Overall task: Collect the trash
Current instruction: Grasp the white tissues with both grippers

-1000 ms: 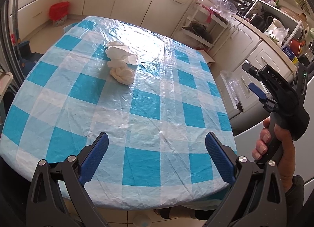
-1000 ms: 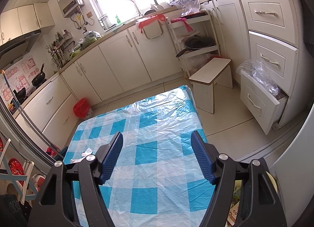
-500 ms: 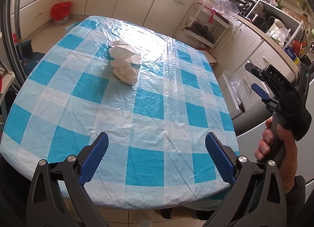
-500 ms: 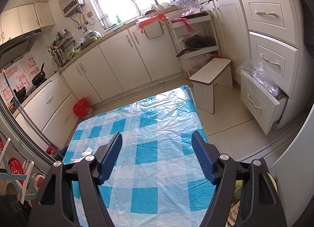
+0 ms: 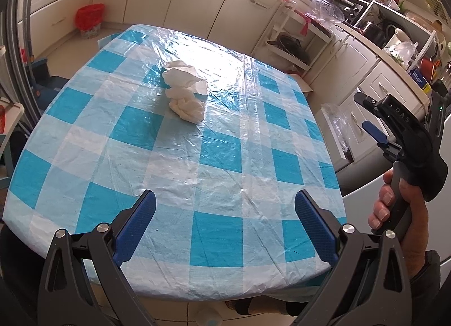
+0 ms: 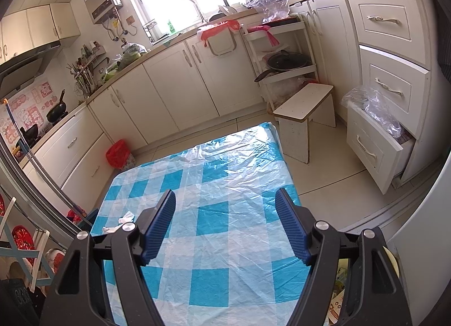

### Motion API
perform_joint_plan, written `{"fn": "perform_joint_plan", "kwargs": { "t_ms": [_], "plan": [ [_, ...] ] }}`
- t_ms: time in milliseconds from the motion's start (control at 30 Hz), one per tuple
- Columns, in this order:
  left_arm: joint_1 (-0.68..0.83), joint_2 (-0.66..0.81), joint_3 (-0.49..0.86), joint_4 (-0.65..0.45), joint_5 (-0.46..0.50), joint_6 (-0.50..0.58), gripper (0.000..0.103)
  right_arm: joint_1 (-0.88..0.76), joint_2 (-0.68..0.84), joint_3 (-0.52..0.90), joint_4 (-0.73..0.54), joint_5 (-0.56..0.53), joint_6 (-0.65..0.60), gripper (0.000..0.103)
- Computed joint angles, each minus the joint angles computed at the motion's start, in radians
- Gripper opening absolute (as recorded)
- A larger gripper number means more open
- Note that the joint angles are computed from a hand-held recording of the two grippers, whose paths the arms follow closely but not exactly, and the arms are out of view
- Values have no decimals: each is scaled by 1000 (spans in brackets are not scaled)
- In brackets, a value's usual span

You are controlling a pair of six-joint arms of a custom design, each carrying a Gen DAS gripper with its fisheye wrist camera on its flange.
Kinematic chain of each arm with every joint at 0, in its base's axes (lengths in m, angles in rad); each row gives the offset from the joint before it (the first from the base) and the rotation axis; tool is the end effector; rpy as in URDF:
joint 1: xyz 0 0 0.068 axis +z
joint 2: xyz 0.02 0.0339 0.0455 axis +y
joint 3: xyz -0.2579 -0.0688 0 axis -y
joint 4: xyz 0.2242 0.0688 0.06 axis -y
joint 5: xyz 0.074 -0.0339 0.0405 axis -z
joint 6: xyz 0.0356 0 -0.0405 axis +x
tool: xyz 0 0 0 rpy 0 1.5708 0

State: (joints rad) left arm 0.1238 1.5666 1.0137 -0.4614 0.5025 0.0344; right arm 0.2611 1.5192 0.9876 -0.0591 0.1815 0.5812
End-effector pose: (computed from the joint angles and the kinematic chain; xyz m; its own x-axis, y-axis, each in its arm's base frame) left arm 0.2966 0.0196 0.2154 -0.8372 -0.0738 -0.5420 0.1731 0.9042 -0.3905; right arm 0.3117 0.0766 0.2484 -0.5096 0.4228 -0.7494 0.2043 0.9055 0.3720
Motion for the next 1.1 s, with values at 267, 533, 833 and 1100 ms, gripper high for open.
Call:
{"fn": "perform_joint_plan", "kwargs": {
  "t_ms": [267,533,833,1100],
  "plan": [
    [97,56,-11,27,14,17,95,100,96,72,-21,-33,-40,70],
    [153,102,9,62,11,26,95,182,312,286,-64,-112,-128,70],
    [211,160,79,55,10,61,95,241,686,799,-297,-213,-261,70],
    [152,262,192,67,-16,38,95,187,839,1005,-441,-335,-169,11]
  ]
}}
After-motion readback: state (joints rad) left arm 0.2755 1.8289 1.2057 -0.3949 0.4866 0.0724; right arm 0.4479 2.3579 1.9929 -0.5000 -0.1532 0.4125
